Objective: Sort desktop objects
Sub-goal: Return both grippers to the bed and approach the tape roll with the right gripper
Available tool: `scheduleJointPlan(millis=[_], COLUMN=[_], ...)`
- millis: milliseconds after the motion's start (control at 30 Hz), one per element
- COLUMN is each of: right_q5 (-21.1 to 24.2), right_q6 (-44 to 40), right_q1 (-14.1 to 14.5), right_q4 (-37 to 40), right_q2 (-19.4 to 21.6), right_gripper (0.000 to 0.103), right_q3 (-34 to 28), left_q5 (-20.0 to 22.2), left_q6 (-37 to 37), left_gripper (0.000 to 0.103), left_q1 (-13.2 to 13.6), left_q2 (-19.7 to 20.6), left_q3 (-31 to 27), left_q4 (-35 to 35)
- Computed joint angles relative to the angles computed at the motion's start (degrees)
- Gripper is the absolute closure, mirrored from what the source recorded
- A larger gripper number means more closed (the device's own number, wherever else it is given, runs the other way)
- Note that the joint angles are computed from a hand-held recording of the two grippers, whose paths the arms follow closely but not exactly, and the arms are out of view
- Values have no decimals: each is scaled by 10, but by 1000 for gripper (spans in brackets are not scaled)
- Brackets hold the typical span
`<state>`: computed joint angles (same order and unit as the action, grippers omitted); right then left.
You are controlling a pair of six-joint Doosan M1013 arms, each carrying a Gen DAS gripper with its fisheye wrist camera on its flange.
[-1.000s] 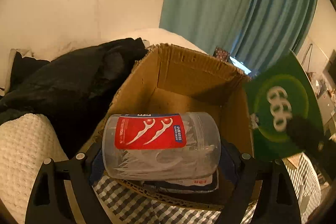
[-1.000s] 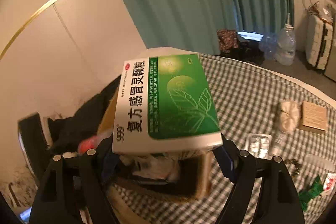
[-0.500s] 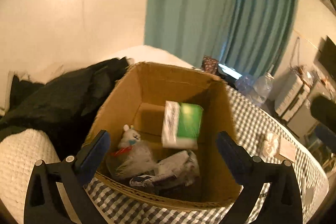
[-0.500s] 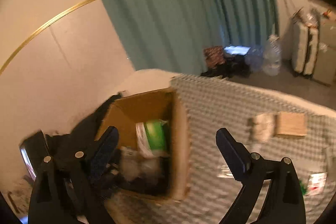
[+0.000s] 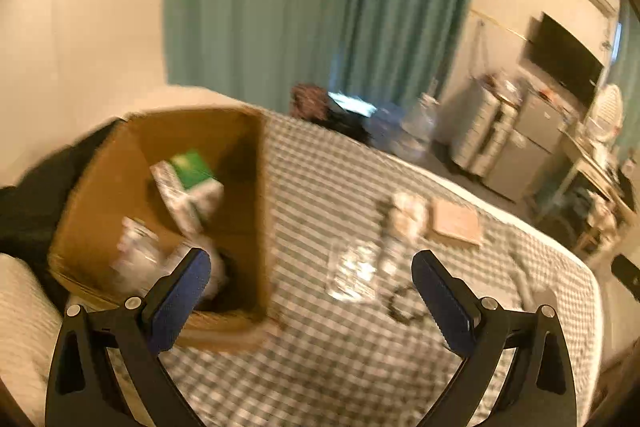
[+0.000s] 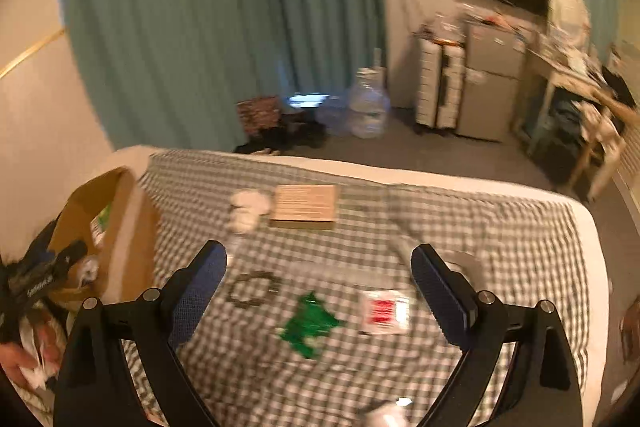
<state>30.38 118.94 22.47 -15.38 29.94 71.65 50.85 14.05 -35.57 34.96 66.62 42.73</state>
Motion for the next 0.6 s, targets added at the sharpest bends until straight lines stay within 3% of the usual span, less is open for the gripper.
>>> scheduleJointPlan(millis=[167, 300, 600], right_q5=[-10, 4, 130], right_q6=[19, 33, -15], right_q1=[-38, -62, -95], right_q4=[23, 60, 150], right_q2=[-4, 6, 81], right_gripper=[9, 9, 9], right_q3=[16, 19, -53], left_q5=[32, 35, 84], left_q6=[63, 100, 162], left_gripper=[0, 0, 0], left_q1=[-14, -10, 2], left_q2=[33, 54, 112], left_q3=[-44, -72, -148], left_q4=[12, -38, -114])
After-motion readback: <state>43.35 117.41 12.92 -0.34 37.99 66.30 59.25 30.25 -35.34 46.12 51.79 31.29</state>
